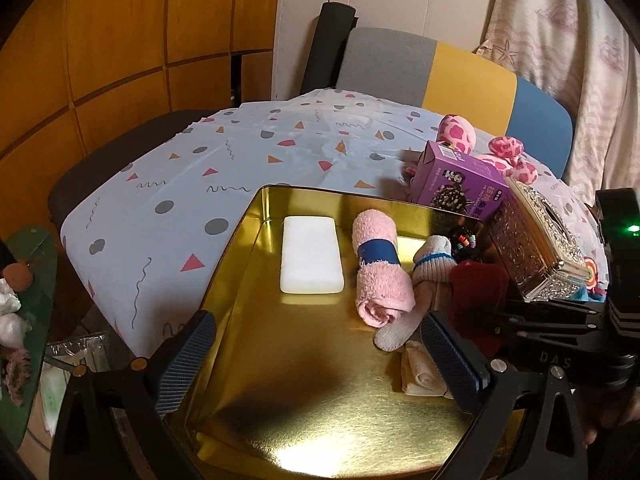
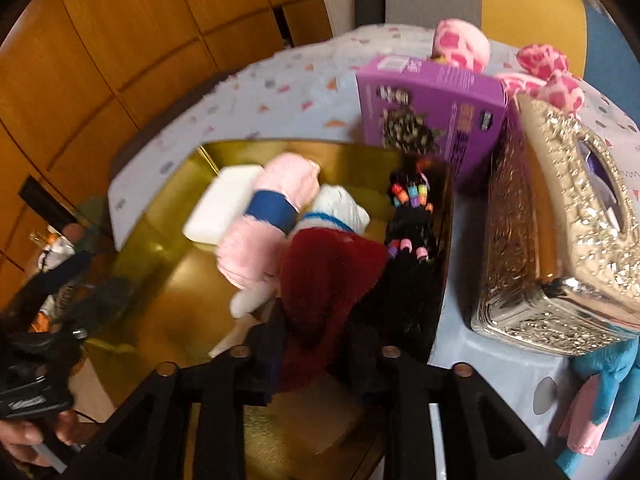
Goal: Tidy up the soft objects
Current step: 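Carry the red cloth into the gold tray and open the right tool, then reach the left tool to the blue plush doll in a pink dress and grasp it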
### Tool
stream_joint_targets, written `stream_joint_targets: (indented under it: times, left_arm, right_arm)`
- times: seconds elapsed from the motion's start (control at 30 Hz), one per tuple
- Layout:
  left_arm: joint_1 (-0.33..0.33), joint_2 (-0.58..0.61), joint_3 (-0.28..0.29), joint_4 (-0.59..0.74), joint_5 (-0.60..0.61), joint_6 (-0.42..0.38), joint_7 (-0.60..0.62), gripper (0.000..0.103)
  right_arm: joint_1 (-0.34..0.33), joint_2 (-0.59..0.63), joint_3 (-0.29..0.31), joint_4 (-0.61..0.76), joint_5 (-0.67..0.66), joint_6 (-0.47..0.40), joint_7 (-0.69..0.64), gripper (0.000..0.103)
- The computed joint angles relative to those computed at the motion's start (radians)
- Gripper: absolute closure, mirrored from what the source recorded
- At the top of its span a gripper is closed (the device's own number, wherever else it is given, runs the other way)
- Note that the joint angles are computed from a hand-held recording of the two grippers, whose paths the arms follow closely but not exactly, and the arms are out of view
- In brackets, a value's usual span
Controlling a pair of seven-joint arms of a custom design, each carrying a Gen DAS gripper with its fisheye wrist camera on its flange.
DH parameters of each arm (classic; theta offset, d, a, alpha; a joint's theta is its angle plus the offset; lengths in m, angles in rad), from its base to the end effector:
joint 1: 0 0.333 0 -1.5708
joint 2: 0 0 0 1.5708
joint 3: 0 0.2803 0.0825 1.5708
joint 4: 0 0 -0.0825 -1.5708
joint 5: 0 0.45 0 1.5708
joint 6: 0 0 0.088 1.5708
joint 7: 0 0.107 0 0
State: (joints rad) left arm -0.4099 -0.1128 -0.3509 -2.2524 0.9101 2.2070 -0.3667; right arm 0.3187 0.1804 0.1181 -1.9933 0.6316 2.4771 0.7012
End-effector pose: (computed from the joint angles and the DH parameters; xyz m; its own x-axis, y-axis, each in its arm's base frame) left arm 0.4359 -0.3777 0.3552 0.5505 -0.8281 0.1057 -0.5557 -0.4580 -0.6938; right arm 0.6034 0.2782 0.3312 0.7732 -0.6021 -0.1990 -0.6103 -0.6215 -0.4912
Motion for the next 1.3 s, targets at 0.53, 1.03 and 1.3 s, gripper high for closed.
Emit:
stream_joint_targets:
  times: [0.53, 1.03, 1.3]
  left_arm:
    - [-0.022, 0.05, -0.008, 0.077, 0.048, -0.021, 0.055, 0.0]
    - [-0.08, 0.192, 0.012, 0.249, 0.091, -0.008, 0.202, 0.0]
    - [-0.118, 0.286, 0.034, 0.363, 0.101, 0.003, 0.304, 0.0]
  right_arm:
    - [-0.038, -0.187, -0.039, -0.148, 0.22, 0.102, -0.139, 0.046]
    - [-0.107, -0.23, -0.109, -0.184, 0.284, 0.215, -0.144, 0.046]
    - [-0.174, -0.185, -0.137, -0.143, 0.285, 0.323, -0.07, 0.046]
